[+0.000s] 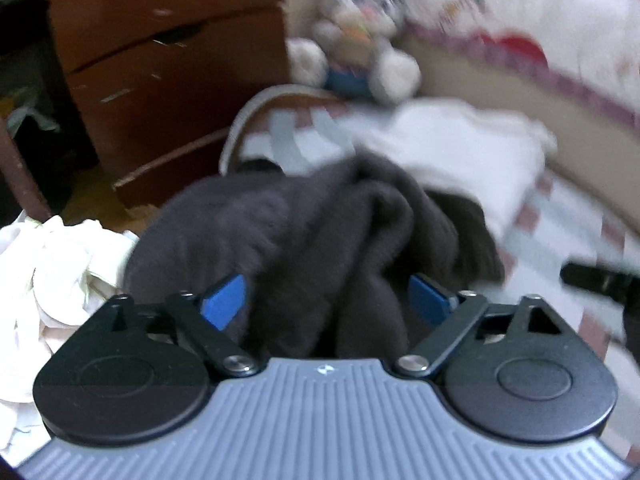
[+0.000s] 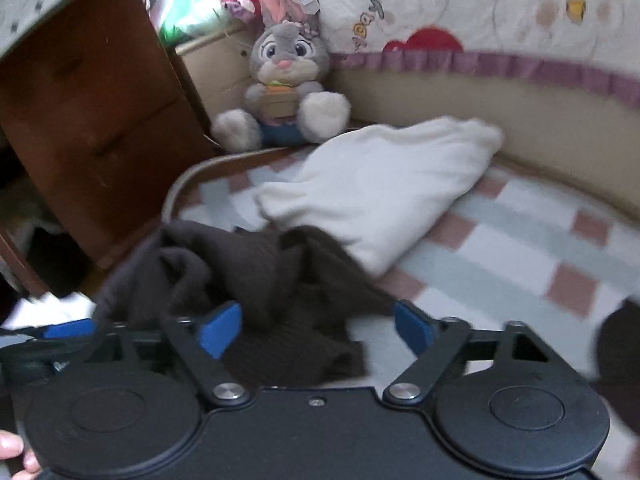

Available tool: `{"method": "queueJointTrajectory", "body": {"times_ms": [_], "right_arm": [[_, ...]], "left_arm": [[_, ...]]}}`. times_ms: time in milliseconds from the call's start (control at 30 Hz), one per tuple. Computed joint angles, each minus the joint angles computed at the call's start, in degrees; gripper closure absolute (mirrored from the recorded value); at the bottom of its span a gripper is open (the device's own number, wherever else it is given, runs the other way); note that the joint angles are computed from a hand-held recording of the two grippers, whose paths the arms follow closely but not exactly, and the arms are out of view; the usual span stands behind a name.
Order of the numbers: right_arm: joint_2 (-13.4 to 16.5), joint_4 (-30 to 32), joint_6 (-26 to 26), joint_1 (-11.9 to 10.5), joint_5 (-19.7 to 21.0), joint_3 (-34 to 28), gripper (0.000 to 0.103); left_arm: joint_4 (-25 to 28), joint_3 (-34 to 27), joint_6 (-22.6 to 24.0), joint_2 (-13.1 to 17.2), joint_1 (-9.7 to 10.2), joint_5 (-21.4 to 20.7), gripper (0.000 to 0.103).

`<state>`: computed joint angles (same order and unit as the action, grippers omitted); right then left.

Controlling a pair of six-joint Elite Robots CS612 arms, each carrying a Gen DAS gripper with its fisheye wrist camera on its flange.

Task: Fold clothes
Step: 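Grasp the brown sweater with the left gripper while the right gripper grasps it too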

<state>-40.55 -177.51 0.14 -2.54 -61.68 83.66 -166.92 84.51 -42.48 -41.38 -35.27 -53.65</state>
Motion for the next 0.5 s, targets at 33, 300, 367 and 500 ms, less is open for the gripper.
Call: {"method": "queueJointTrajectory", "body": {"times_ms": [33, 300, 367, 500], "right_arm": [[0.69, -0.23, 1.36, -0.28, 2.18, -0.53, 0.045], [3.68, -1.46, -1.89, 0.14, 8.1, -3.58, 0.084], [4.21, -1.88, -3.69, 0.16, 9.39, -4.36, 0.081], [5.31, 5.0, -9.13, 0.8, 9.41, -7.84, 0.08]], "left_arm": [[-1.24, 0.61, -0.32, -0.18, 0.33, 0.22, 0.026], [-5.4, 3.07, 2.2, 0.29, 2.22, -0.86, 0.054], [-6.71, 3.32, 2.41, 0.8, 2.65, -2.4, 0.053], [-8.54, 3.23, -1.5, 1.84, 4.45, -8.2, 0.038]]}}
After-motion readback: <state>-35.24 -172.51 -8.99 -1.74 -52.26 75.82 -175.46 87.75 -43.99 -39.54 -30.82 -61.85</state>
